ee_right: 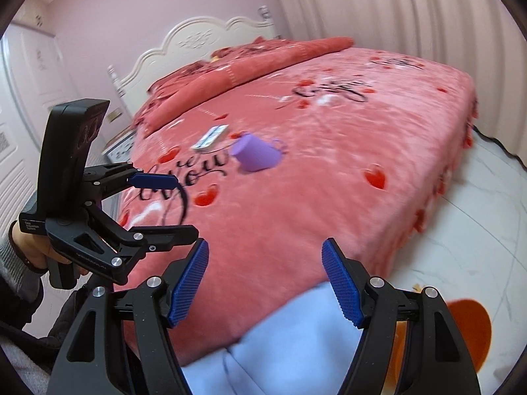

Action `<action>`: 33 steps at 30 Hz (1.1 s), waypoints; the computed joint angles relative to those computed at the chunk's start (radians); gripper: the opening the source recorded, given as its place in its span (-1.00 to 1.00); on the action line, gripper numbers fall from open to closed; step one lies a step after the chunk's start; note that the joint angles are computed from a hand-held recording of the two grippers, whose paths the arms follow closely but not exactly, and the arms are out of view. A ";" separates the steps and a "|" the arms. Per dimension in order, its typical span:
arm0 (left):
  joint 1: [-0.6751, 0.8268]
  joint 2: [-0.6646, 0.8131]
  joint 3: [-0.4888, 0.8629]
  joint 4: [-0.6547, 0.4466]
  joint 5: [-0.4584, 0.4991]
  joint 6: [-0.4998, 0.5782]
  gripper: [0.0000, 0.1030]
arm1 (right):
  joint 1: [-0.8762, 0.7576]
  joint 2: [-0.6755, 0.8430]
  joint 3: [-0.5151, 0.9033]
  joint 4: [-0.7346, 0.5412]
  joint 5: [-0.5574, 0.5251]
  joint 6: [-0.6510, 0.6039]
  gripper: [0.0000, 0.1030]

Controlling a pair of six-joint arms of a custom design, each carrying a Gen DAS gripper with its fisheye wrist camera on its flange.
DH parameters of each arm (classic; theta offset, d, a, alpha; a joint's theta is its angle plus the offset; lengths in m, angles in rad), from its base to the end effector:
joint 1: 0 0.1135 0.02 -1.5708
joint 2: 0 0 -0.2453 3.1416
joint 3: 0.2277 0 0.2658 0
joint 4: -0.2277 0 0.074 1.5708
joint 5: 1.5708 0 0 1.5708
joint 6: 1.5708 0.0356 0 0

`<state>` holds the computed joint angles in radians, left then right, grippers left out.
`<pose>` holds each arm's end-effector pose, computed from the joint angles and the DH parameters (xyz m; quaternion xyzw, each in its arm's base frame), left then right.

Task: Collect trash
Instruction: 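Move both tools back over the bed toward the purple cup and medicine box, then grasp the Sanlietong medicine box with the left tool while the right tool grasps the purple cup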

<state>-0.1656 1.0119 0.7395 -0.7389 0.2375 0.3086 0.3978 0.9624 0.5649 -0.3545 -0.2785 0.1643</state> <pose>0.2088 -0.0434 0.2176 0.2560 0.9200 -0.0940 0.2816 0.1998 0.0946 0.1959 -0.1607 0.8959 0.2317 0.3434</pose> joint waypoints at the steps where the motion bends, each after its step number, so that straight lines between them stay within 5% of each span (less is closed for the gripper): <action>1: 0.040 -0.003 0.001 -0.007 0.013 0.017 0.86 | 0.025 0.029 0.016 0.015 0.009 0.005 0.38; 15: 0.436 0.235 0.128 0.023 0.146 0.211 0.86 | 0.171 0.526 0.360 0.140 0.035 -0.014 0.38; 28: 0.505 0.692 0.480 0.096 0.127 0.189 0.86 | 0.154 0.971 0.769 0.117 0.078 -0.126 0.53; 33: 0.501 0.832 0.603 0.093 0.126 0.185 0.86 | 0.179 1.107 0.904 0.113 0.184 -0.224 0.53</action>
